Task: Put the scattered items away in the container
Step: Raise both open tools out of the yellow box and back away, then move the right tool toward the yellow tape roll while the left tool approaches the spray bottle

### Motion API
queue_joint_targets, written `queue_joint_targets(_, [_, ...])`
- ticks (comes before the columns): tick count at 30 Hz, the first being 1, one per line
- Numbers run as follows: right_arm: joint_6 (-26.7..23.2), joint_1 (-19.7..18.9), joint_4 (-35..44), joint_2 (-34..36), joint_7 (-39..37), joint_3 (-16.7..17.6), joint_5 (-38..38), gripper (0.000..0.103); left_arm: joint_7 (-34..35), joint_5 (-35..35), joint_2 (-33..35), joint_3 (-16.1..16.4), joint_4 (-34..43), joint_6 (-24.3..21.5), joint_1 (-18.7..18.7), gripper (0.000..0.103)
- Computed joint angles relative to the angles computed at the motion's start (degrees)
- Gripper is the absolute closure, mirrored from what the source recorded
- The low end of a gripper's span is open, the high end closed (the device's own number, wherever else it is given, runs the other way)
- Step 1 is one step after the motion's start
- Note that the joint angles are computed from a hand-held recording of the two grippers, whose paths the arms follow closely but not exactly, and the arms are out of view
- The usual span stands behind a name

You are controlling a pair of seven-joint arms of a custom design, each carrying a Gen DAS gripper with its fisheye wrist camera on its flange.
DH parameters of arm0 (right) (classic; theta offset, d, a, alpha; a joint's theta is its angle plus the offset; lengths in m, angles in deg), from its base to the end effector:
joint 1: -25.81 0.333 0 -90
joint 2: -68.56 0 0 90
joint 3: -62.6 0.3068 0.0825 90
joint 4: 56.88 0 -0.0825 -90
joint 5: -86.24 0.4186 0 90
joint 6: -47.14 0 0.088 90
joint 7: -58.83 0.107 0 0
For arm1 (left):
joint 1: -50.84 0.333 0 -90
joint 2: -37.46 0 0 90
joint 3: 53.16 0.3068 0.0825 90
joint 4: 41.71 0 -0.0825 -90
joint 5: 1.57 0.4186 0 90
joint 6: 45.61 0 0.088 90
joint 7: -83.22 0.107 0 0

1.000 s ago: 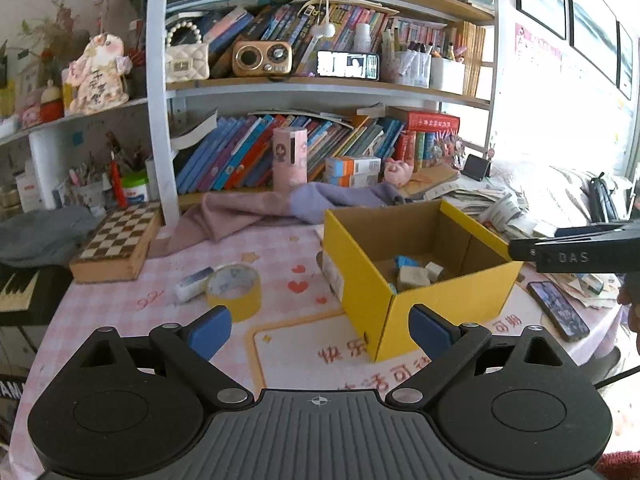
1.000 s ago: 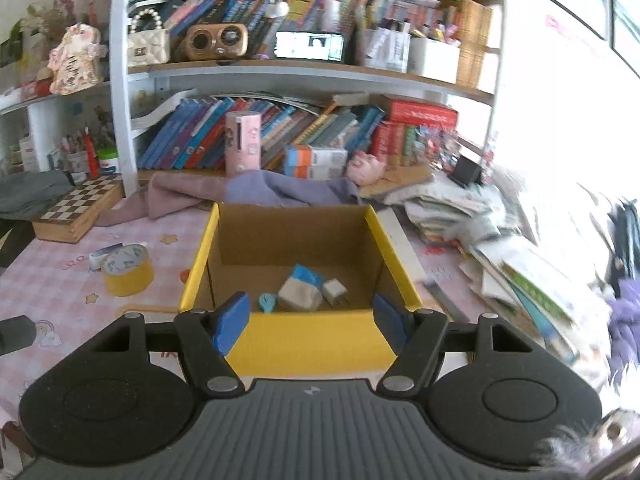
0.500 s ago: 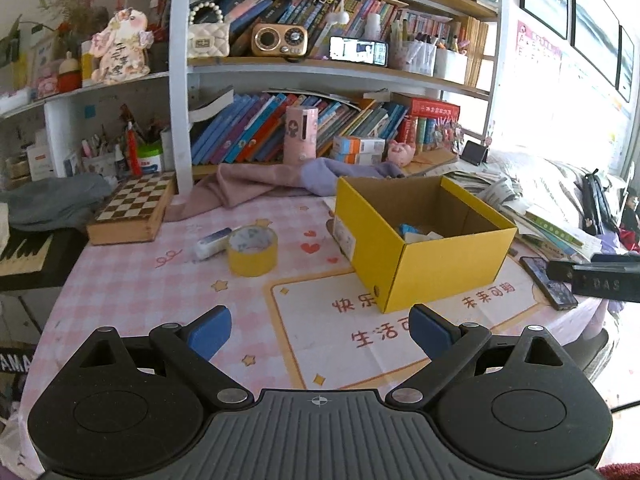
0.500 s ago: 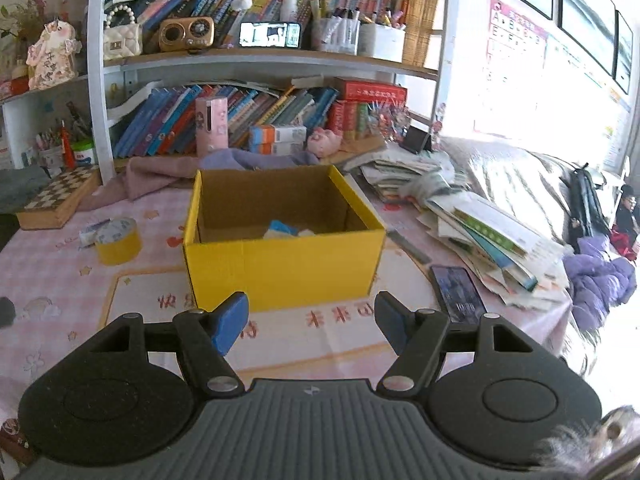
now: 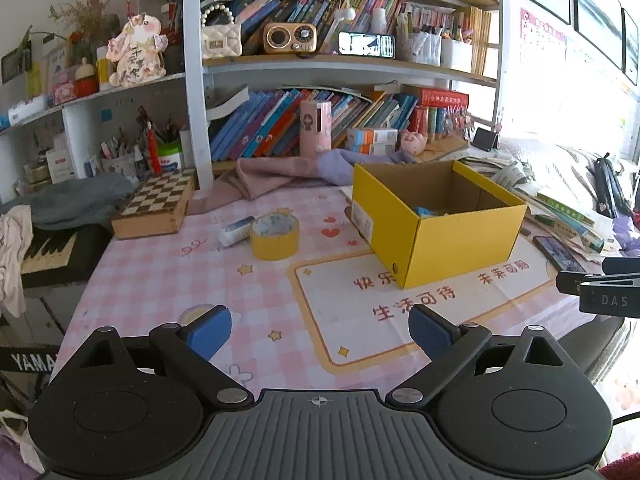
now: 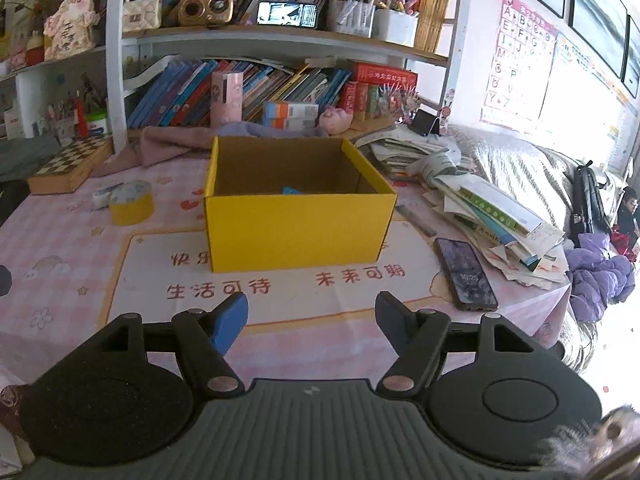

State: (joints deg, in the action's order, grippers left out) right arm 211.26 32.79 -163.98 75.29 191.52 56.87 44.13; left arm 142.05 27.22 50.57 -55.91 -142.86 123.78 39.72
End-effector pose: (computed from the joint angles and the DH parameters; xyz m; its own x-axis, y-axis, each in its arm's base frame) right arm 0.6657 0.0543 0.5206 -0.1440 -0.9850 0.0947 -0.5794 0.0064 -0.8150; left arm 0.6727 -0.1962 0.5203 -0.1394 -0.9902 0.0025 -0.5466 0.0749 -0.8340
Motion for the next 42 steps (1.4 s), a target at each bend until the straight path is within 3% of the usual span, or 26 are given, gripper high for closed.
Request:
queue_joint_targets(7, [0.4, -0.1, -2.0, -0.9, -3.9, 1.2, 4.5, 0.033, 1.4, -1.3, -1.3, -0.9, -1.7, -1.0, 0.6, 0.006])
queue_joint_targets(24, [1.0, 1.8, -2.2, 0.2, -21.8, 3.9, 18.8, 0.030, 3.7, -3.6, -3.3, -2.1, -4.8, -2.7, 2.3, 0.006])
queue_joint_targets(35, [0.8, 2.9, 2.2, 3.9, -33.2, 5.0, 27.1, 0.030, -0.1, -1.1, -3.1, -1.1, -4.3, -3.5, 2.9, 0.005])
queue_joint_targets(42, [-0.7, 2.8, 7.6, 8.3, -40.1, 5.9, 33.2, 0.030, 1.6, -2.5, -0.3, -1.2, -1.0, -4.9, 3.2, 0.005])
